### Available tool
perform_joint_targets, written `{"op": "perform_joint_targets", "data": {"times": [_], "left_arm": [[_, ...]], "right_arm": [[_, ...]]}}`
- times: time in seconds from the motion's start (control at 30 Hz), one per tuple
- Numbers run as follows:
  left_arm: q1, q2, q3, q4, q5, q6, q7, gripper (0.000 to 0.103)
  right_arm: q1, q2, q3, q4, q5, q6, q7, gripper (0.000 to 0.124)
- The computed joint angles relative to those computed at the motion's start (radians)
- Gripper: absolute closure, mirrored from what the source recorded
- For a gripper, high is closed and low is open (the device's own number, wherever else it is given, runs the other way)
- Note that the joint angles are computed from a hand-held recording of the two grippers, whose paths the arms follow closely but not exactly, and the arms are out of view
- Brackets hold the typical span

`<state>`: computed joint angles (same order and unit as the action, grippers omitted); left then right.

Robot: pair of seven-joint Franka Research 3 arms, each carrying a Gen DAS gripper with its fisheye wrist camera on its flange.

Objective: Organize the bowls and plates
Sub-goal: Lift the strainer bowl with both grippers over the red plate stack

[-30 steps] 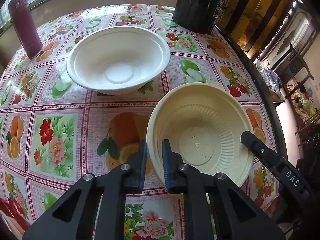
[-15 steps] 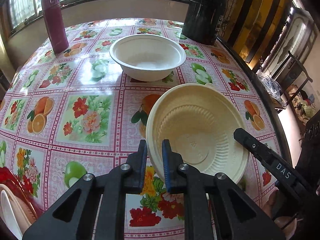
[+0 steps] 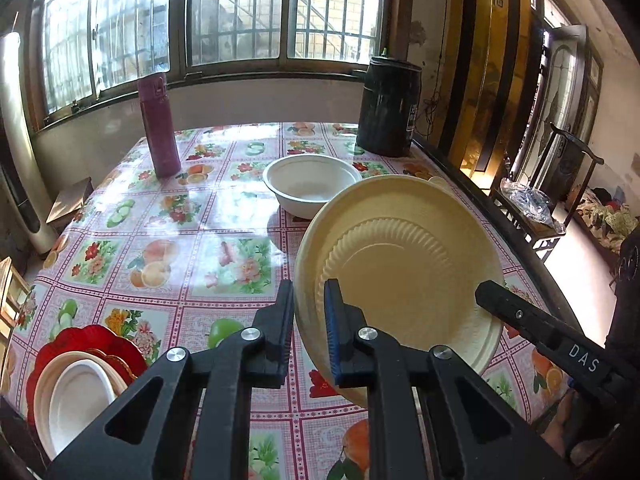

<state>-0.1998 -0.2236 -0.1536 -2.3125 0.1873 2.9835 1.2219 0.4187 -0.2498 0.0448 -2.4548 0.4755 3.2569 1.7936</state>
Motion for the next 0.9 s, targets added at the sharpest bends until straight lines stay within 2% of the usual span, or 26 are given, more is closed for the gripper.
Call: {"op": "perform_joint_targets", "data": {"times": [0.03, 0.07, 0.23, 0.3, 0.37, 0.43, 0.53, 0.6, 0.8, 0.9], "left_arm": [[0.004, -0.012, 0.003, -0.011, 0.002, 0.009, 0.0, 0.09], [0.014, -0.028, 0.002, -0.025, 0.011, 0.019, -0.006, 0.09], [0.036, -0.09, 0.024, -0.082, 0.029, 0.059, -0.016, 0.09], [0.049, -0.112, 0.031, -0.104, 0.035, 0.074, -0.022, 0.09], [0.07, -0.141, 0.031, -0.133, 0.047, 0.086, -0.034, 0.09], [0.093, -0.163, 0.031, -0.157, 0.059, 0.101, -0.049, 0.09], [0.111, -0.194, 0.044, -0.189, 0.067, 0.117, -0.058, 0.09], [0.134, -0.209, 0.041, -0.203, 0.077, 0.127, -0.07, 0.09], [0.193, -0.269, 0.047, -0.263, 0.105, 0.152, -0.091, 0.09], [0.21, -0.283, 0.067, -0.285, 0.11, 0.157, -0.089, 0.09]], "right_arm": [[-0.054, -0.009, 0.059, -0.002, -0.015, -0.002, 0.017, 0.113], [-0.073, -0.014, 0.084, 0.001, -0.025, -0.005, 0.026, 0.113], [-0.082, -0.02, 0.128, 0.027, -0.063, -0.009, 0.044, 0.113], [-0.059, -0.015, 0.123, 0.041, -0.071, -0.012, 0.043, 0.113], [-0.079, -0.006, 0.157, 0.059, -0.093, -0.022, 0.053, 0.113], [-0.048, 0.012, 0.143, 0.081, -0.102, -0.03, 0.044, 0.113], [-0.053, 0.034, 0.17, 0.111, -0.126, -0.04, 0.056, 0.113], [-0.012, 0.052, 0.148, 0.133, -0.122, -0.049, 0.043, 0.113], [-0.028, 0.105, 0.201, 0.194, -0.189, -0.073, 0.083, 0.112], [0.003, 0.139, 0.19, 0.234, -0.202, -0.094, 0.082, 0.112]]}}
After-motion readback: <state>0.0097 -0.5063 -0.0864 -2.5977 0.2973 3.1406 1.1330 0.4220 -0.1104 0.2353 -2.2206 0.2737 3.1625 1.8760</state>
